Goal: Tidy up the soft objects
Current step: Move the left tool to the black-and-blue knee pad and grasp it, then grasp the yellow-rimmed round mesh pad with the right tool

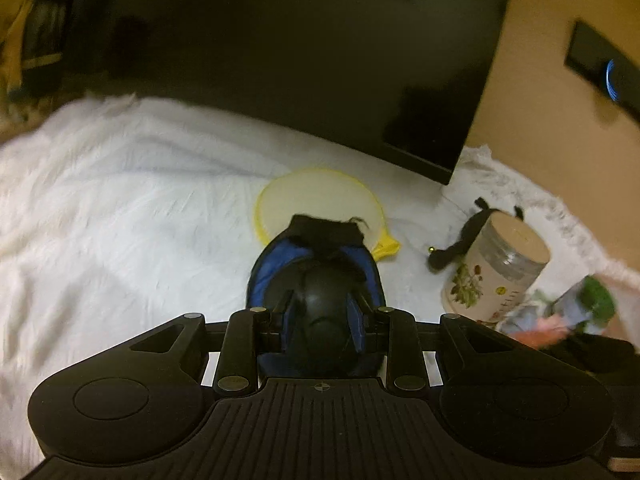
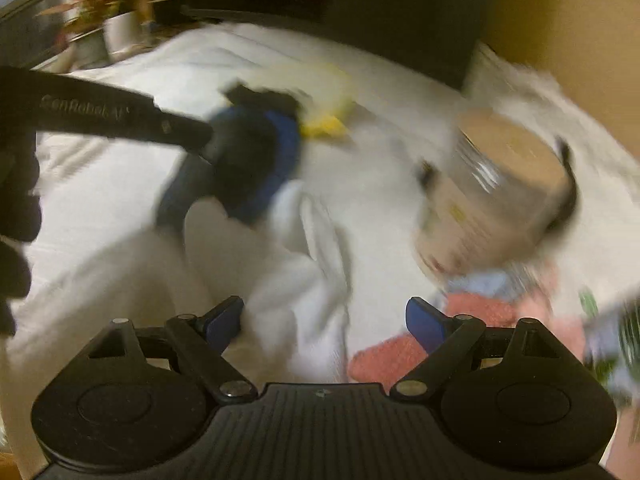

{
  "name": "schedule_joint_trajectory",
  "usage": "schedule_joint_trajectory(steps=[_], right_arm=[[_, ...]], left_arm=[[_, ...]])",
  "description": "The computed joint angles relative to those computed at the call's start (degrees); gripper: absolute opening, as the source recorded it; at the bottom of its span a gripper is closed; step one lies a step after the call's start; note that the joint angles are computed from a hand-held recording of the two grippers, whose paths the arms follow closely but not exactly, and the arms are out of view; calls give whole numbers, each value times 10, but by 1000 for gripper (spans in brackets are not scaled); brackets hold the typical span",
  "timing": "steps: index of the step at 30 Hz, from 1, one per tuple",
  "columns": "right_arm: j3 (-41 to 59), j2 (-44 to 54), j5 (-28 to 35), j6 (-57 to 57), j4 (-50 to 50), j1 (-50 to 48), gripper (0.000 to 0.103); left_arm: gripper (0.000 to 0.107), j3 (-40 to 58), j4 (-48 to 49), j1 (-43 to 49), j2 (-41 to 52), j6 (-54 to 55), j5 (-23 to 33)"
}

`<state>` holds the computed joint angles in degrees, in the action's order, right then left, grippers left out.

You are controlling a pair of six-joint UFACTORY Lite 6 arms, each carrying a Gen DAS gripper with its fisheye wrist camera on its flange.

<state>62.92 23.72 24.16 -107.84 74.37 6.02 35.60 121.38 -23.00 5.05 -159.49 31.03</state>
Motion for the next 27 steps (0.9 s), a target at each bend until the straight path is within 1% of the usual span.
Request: schedule_joint_trajectory(steps=[2, 3, 6, 7, 10, 14, 18, 19, 20, 25, 27], right_arm=[[-15, -7, 7, -8, 11, -22, 89], [-25, -14, 14, -17, 15, -34, 89], [-69, -42, 27, -83, 53, -59, 89], [-86, -49, 25, -126, 83, -65, 89], [-126, -62, 14, -246, 197, -51, 90], [-158, -67, 19, -351, 311, -37, 96], [-161, -54, 36, -400, 361, -38, 99], [-166, -53, 45, -415, 373, -43, 99], [-167, -49, 51, -428, 386, -43, 99], [-177, -50, 63, -451, 409, -47, 100], [-178, -50, 65, -453, 411, -47, 100]], left_arm=[[33, 36, -54, -10, 37, 63, 14], [42, 49, -65, -14, 51, 78, 24], [47, 90, -105, -17, 86, 140, 29], [52, 101, -115, -18, 95, 160, 29], [63, 134, -159, -27, 127, 240, 32], [70, 128, -125, -17, 132, 195, 26], [80, 117, -36, 7, 143, 103, 10], [83, 118, -21, 13, 149, 90, 3], [84, 118, -12, 19, 152, 84, -3], [90, 129, -23, 26, 162, 92, -12], [92, 133, -30, 35, 162, 85, -28]])
